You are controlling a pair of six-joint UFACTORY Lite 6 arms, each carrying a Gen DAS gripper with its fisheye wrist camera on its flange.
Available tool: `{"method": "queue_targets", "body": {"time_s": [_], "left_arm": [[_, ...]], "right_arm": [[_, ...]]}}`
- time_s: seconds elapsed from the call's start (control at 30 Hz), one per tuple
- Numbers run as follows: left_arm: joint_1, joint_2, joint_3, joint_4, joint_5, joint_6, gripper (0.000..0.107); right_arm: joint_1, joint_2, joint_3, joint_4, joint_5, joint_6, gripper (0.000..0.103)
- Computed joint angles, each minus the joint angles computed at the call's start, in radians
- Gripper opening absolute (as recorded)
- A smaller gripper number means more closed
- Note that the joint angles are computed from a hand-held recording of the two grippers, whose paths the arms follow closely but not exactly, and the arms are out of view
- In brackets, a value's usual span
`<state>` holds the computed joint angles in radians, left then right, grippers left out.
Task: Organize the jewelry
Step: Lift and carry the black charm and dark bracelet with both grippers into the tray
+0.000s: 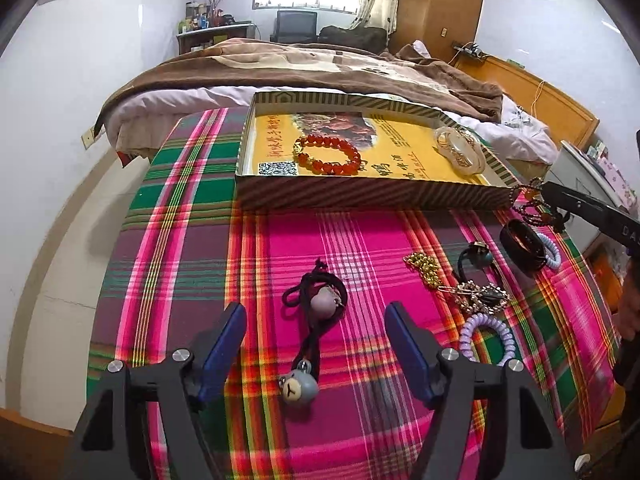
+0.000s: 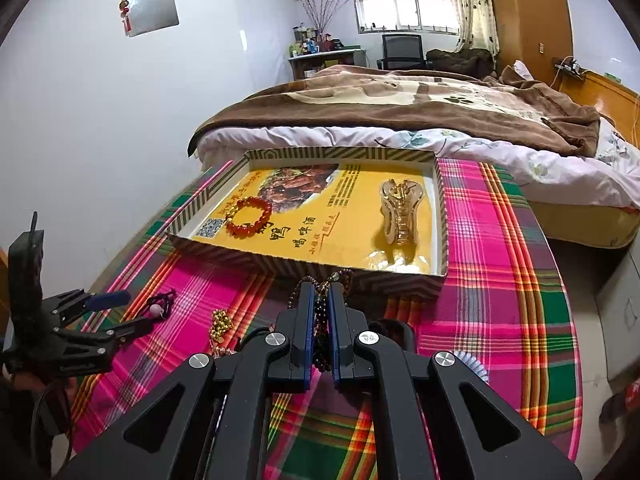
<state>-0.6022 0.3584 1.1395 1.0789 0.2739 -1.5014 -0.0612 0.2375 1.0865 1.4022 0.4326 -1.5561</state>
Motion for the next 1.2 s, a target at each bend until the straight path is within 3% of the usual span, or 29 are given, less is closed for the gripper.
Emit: {"method": "queue_targets", "body": {"time_s": [0.13,0.27,0.3,0.37,0.47,0.67,0.87,1.2], "left_arm": [[0.013,0.09,0.08,-0.121,0.01,0.127,0.071],[-0.019,0.148,0.142,-0.057,0.095,0.075,0.066],[-0.021,0.149,0.144,-0.054,0.091,0.077,0.061],[-0.021,0.149,0.149,-0.055,0.091,0.088,0.035],[-0.015,0.143,0.149,-0.073,0.093,0.106,0.02],[-0.007,0.12,0.133,-0.077,0.082,0.104,0.019],[0.023,0.064,0.166,-0.193,0.069,0.243,0.019],[0.09,0.189,0.515,-0.566,0.11,0.682,0.019]], "right_arm": [[0.0,0.003,0.003,0.002,-0.002,0.007,0.006],[0.003,0.0,-0.002,0.009,-0.009,-0.001,0.006],[0.004,0.0,-0.001,0.01,-0.01,0.0,0.006],[0.006,0.0,0.001,0.011,-0.011,0.002,0.006],[0.009,0.002,0.003,0.013,-0.013,0.0,0.006],[0.006,0.011,0.016,0.006,-0.018,0.008,0.006],[0.001,0.021,0.068,-0.039,-0.012,0.062,0.006],[0.024,0.13,0.279,-0.215,-0.013,0.256,0.006]]}}
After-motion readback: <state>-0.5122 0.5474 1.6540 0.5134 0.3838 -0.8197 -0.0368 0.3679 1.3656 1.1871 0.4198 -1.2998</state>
